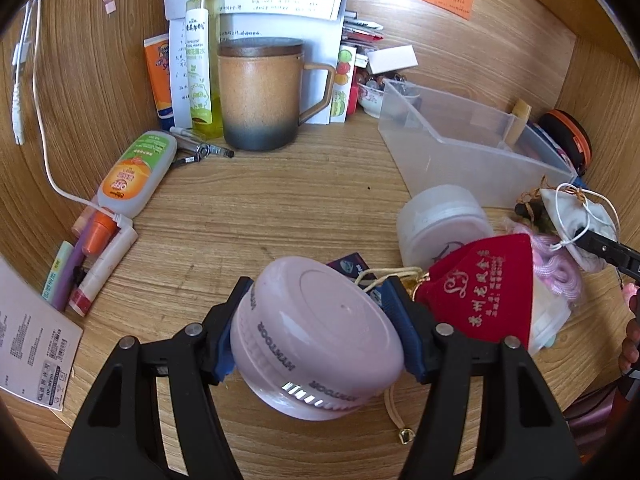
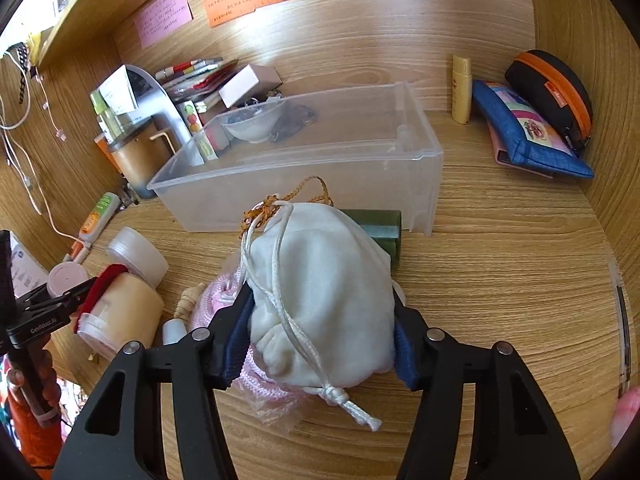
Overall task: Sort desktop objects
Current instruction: 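Grasp the pink round container with the left gripper while the right gripper grasps the white drawstring bag, then carry the pink container and white bag into the clear plastic box with both grippers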
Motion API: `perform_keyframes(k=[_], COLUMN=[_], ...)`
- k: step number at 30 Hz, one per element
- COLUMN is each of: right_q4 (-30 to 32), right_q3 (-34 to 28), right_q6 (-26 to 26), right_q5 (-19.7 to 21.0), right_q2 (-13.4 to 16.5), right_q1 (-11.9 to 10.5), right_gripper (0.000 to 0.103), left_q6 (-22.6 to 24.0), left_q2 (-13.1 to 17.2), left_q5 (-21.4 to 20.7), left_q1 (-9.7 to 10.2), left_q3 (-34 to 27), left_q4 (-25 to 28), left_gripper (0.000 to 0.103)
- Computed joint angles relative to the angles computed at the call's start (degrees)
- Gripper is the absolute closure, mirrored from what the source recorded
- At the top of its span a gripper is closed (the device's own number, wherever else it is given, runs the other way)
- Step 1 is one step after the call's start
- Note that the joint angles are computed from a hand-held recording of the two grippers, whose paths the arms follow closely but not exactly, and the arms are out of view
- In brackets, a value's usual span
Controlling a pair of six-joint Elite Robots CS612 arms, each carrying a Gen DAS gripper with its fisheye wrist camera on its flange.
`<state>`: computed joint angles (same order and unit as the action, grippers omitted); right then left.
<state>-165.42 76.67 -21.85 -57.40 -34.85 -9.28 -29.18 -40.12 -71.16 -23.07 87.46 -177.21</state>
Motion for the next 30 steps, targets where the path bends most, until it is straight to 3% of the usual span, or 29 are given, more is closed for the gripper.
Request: perform_keyframes(k=[13,20,30], right_q4=[-6.5,-5.4,-3.6], right_q3=[2.2,1.3,-1.8], right_q6=[-1.9,-7.0,-12.2], right_q5=[-0.7,-1.6,-2.9], right_q2=[-1.9,-2.1,-1.3], right_q1=[-0.9,-0.7,0.0], right_gripper=[0.048,0.048,0.048], left_q6=[3.3,7.5,9.6], left_q2=[-1.0,-0.7,1.4], left_q5=[0.4,-2.6,-7.8], left_q1=[-0.36,-0.19,0.51], left_q3=[-1.2,-3.9,-10.2], left_q4=[-2.7,-2.0,1.1], left_gripper=[0.039,0.039,0.039])
